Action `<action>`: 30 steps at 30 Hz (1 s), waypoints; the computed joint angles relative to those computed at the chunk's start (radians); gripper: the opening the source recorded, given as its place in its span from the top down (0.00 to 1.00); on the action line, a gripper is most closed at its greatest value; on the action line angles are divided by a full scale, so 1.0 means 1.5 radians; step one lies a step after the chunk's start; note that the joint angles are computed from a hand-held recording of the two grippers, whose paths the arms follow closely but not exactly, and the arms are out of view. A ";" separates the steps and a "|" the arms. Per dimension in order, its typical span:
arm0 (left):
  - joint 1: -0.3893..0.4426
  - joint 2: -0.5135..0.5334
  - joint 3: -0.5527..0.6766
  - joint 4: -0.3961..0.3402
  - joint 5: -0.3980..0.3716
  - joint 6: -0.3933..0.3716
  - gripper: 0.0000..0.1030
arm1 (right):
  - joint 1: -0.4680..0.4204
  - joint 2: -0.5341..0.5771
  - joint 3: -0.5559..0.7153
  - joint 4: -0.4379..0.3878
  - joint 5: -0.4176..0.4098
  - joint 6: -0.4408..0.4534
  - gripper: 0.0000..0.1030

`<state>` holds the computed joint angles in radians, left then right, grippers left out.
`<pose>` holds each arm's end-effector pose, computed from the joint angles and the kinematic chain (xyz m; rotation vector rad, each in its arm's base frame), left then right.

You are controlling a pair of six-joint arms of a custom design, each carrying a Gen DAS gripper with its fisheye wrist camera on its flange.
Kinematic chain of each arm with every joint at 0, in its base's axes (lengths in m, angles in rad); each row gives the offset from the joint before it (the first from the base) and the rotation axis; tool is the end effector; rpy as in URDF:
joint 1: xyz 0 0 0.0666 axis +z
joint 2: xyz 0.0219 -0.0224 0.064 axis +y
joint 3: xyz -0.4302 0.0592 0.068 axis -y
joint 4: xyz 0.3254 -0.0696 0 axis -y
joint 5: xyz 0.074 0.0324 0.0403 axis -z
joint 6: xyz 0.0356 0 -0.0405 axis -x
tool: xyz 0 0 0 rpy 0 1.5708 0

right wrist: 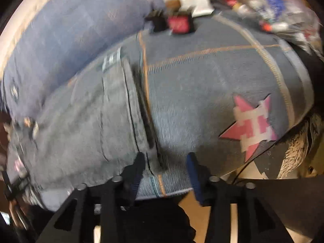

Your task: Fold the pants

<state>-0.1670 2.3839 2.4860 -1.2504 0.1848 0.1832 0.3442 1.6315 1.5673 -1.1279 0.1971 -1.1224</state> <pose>0.7378 -0.1314 0.3105 0.0322 2.7368 -0.3519 0.4550 0.1553 0.4337 1.0821 2.5031 0.1495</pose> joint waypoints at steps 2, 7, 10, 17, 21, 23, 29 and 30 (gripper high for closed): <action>0.000 -0.005 -0.007 0.003 -0.002 0.001 0.38 | 0.006 -0.004 0.024 0.020 0.023 0.006 0.48; -0.002 -0.024 -0.043 0.030 -0.008 0.007 0.38 | 0.003 0.043 0.094 0.085 -0.041 0.060 0.40; 0.001 -0.045 -0.082 0.055 -0.010 0.005 0.38 | -0.009 0.069 0.093 0.089 -0.096 0.016 0.40; 0.005 -0.084 -0.158 0.155 -0.011 0.030 0.38 | 0.014 0.012 -0.061 0.278 -0.145 -0.213 0.40; -0.007 -0.076 -0.143 0.161 0.000 0.029 0.37 | 0.014 0.023 -0.074 0.287 -0.121 -0.270 0.40; -0.012 -0.063 -0.124 0.142 0.000 0.023 0.37 | 0.010 0.028 -0.076 0.303 -0.106 -0.278 0.51; -0.013 -0.068 -0.134 0.154 -0.005 0.018 0.37 | 0.045 0.031 -0.020 0.234 -0.032 -0.246 0.90; -0.013 -0.066 -0.128 0.153 -0.006 0.019 0.37 | 0.052 0.026 -0.016 0.220 -0.025 -0.242 0.90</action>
